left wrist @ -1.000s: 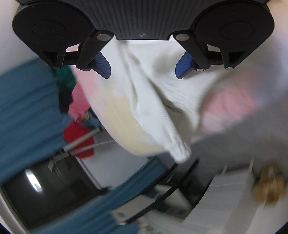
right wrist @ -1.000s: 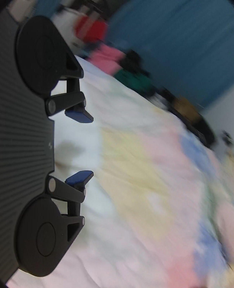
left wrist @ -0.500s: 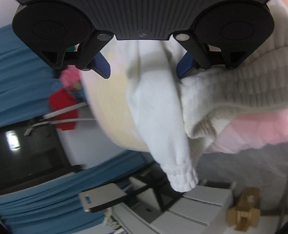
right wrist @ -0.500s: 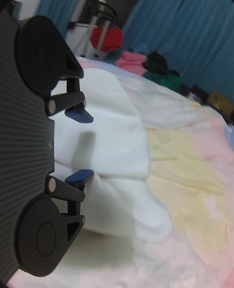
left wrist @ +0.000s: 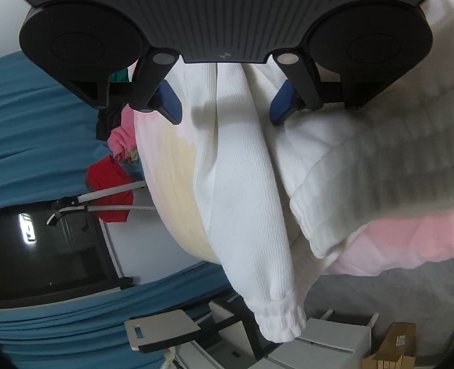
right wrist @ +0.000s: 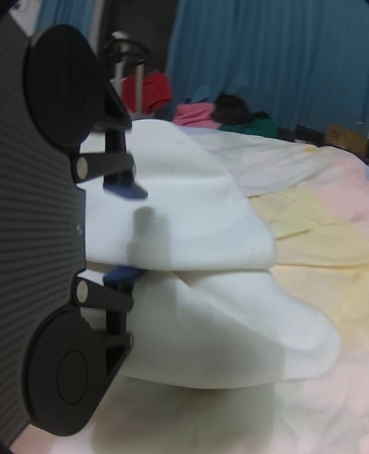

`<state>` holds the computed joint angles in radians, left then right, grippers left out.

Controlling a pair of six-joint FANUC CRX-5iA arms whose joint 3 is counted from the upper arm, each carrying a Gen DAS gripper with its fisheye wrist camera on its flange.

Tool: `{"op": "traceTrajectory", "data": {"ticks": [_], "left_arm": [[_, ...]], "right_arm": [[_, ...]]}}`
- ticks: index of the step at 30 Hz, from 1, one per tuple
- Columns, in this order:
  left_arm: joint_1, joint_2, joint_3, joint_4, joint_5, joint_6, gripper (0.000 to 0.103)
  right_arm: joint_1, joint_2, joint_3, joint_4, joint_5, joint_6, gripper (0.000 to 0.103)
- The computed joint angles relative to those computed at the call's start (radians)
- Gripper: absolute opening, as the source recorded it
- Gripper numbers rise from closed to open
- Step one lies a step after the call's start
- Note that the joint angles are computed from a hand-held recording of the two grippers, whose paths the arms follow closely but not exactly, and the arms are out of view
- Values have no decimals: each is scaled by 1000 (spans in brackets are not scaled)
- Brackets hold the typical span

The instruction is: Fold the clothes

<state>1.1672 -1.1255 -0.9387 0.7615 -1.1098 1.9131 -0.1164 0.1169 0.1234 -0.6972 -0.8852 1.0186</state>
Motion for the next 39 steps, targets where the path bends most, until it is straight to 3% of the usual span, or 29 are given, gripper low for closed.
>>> {"op": "traceTrajectory", "data": {"ticks": [2,5,6,8,13,17,20,23,27,29,33,37,38,39], "left_arm": [[-29,12,-7,-10,43,9,59],[-48,8,-4,-22,77,-1,33],[-51,3,4,-39,78,4,17],[-48,-23,19,-66,74,6,10],[-170,18,114,-162,170,61,9],[-235,127,175,-164,256,66,9],[-334,246,240,-262,347,172,9],[-455,420,351,-469,424,369,9],[-536,647,483,-635,443,503,10],[-545,740,525,-648,431,499,10],[-555,802,534,-670,456,472,16],[-583,784,525,-724,486,429,19],[-596,784,529,-742,497,426,22],[-607,775,525,-752,507,412,31]], "right_arm": [[12,-6,-18,33,53,1,13],[1,-20,-48,15,140,35,6],[-3,-25,-54,0,162,45,6],[-3,-37,-66,-7,200,60,6],[68,-80,-78,131,316,10,6],[179,-39,-44,401,442,-126,6],[251,53,34,626,481,-256,6],[310,179,153,840,460,-412,6],[372,367,334,1046,393,-481,6],[391,472,452,1074,326,-455,6],[415,657,672,1083,203,-394,6],[404,693,704,1014,228,-396,13],[397,681,688,981,258,-385,23],[390,668,674,937,288,-360,28]]}}
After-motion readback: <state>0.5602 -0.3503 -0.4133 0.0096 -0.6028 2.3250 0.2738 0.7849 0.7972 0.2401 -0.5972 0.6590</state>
